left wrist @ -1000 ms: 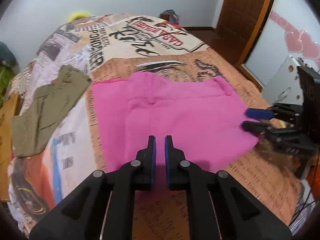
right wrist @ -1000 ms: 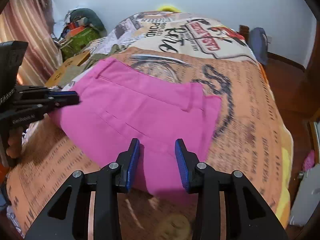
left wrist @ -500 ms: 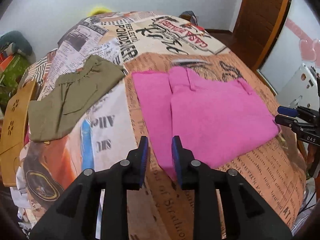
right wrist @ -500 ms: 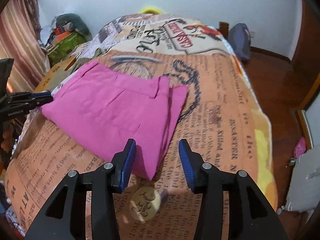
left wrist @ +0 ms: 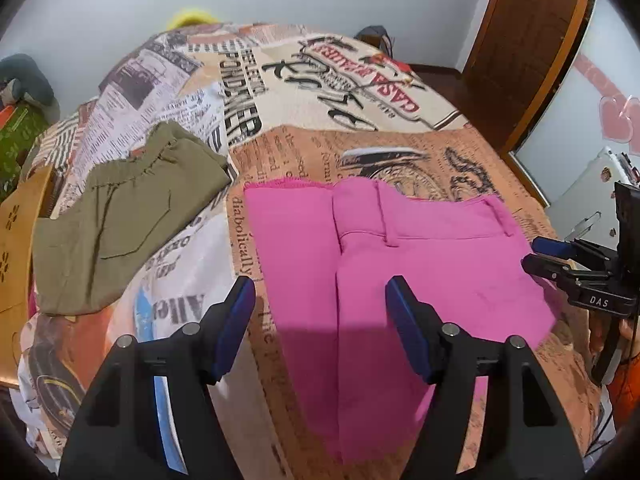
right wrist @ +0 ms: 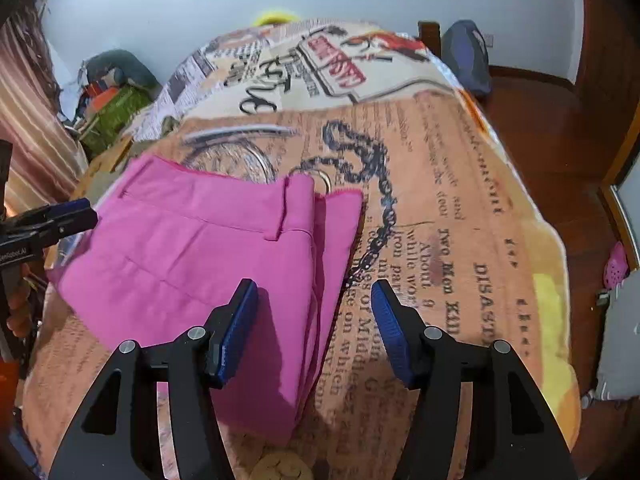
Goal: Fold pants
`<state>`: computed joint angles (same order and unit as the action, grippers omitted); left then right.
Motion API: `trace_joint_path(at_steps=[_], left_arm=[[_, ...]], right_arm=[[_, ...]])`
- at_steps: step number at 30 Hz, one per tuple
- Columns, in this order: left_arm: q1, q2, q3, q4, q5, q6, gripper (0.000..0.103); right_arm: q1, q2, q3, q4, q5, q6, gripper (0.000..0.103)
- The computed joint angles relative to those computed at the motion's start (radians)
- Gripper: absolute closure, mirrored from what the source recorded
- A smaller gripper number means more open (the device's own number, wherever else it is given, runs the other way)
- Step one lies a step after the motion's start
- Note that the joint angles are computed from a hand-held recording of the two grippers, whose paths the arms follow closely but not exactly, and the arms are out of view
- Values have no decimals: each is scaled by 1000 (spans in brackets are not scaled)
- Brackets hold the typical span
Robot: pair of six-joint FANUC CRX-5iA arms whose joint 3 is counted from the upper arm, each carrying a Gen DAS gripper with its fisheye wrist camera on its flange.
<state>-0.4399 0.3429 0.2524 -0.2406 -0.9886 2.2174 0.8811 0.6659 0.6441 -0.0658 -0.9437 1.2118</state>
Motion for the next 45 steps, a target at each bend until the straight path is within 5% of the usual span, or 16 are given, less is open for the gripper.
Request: trace_joint_path(at_steps=[9, 14, 22, 24, 27, 45], left_arm=[[56, 15, -64, 121, 107, -30, 34], [56, 19, -62, 147, 126, -96, 54], [88, 20, -97, 270, 169, -198, 73], [82, 24, -78, 249, 152, -185, 86], [59, 37, -31, 184, 108, -158, 91], [-80, -61, 56, -113, -16, 31, 95]], right_arm=[[-9, 31, 43, -40, -1, 73, 48], [-22, 61, 96, -75, -27, 91, 49], [-35, 56, 93, -132, 0, 104, 78], [-28, 43, 69, -108, 28, 86, 85], [-22, 26, 40, -75, 62, 63, 94], [31, -79, -24, 36, 178, 49, 97]])
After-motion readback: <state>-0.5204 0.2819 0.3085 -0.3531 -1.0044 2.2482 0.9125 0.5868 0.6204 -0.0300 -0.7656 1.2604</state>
